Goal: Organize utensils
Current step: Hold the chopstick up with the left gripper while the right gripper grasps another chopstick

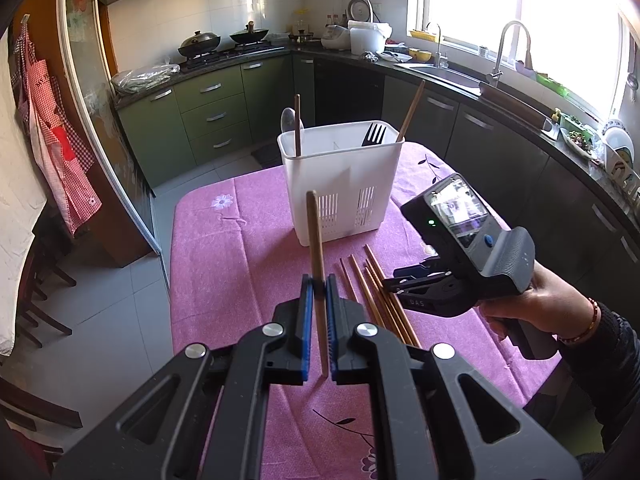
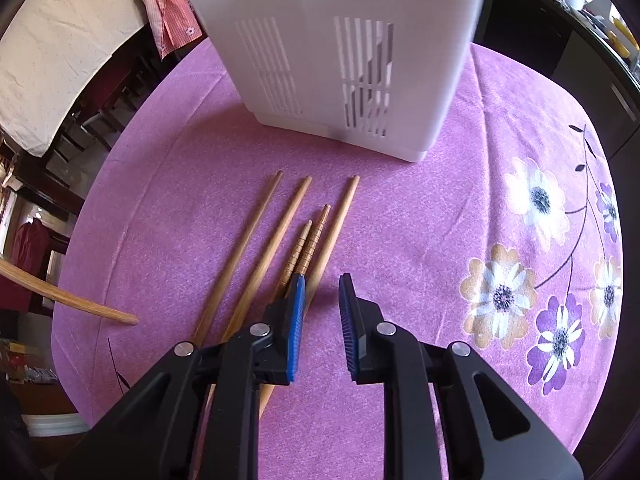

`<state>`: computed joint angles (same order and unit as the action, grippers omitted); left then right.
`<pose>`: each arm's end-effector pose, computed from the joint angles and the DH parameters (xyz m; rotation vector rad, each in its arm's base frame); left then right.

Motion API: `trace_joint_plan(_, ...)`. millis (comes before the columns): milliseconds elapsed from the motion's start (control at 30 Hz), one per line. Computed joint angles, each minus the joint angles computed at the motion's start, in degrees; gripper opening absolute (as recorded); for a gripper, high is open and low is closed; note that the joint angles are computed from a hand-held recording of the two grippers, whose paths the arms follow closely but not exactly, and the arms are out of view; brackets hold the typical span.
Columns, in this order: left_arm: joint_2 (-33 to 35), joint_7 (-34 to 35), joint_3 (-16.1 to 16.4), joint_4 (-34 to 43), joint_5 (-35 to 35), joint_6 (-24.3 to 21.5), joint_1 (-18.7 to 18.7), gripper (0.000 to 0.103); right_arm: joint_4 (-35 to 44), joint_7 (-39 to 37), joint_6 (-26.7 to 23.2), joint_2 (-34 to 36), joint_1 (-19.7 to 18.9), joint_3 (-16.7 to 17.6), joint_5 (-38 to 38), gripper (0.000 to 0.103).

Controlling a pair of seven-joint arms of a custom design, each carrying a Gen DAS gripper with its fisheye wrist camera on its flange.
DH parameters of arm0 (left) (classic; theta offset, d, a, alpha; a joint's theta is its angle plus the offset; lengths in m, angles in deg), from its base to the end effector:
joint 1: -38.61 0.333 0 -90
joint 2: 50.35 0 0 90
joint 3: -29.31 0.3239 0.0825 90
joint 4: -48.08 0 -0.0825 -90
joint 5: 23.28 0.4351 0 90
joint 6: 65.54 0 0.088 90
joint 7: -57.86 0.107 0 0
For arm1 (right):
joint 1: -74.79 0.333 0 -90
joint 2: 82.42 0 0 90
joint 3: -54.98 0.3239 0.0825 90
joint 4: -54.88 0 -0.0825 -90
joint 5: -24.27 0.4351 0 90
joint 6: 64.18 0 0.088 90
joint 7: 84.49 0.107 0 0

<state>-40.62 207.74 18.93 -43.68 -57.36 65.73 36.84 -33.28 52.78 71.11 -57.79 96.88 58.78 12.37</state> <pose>0.6920 -0.1520 0.5893 -0.8043 2.5786 -1.0066 0.6929 0.3251 0.4362 -1.6758 2.1936 -0.2845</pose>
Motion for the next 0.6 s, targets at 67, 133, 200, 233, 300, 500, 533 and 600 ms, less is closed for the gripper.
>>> trace_joint_plan(67,0.2,0.2,0.0,0.3,0.0,-0.3,0.1,0.007,3.7,-0.8,-2.5,2.3,0.3,0.0,-0.1,0.018)
trace_joint_plan(133,0.3,0.4,0.1,0.4,0.0,-0.4,0.2,0.007,7.4,-0.9,-5.5,4.4,1.1,-0.5,-1.1,0.016)
trace_joint_plan(200,0.4,0.5,0.1,0.5,0.0,-0.5,0.2,0.007,9.8,-1.0,-7.0,5.8,1.4,-0.7,-1.3,0.016)
trace_joint_plan(233,0.3,0.5,0.0,0.4,0.0,-0.4,0.2,0.007,11.3,-1.0,-7.9,6.8,1.6,-0.8,-1.4,0.015)
trace_joint_plan(300,0.2,0.4,0.0,0.3,0.0,-0.4,0.2,0.007,11.5,-0.3,-6.1,7.4,2.1,-1.3,-2.3,0.013)
trace_joint_plan(500,0.4,0.4,0.0,0.5,0.1,-0.4,0.2,0.007,5.8,2.9,0.7,4.4,2.1,-2.1,-3.8,0.007)
trace_joint_plan(533,0.5,0.4,0.0,0.7,0.1,-0.5,0.2,0.007,4.5,3.7,2.4,3.5,2.1,-2.2,-4.2,0.007)
trace_joint_plan(600,0.6,0.4,0.0,0.9,0.3,-0.7,0.2,0.007,1.4,6.5,4.6,1.0,3.1,-3.2,-7.3,0.007)
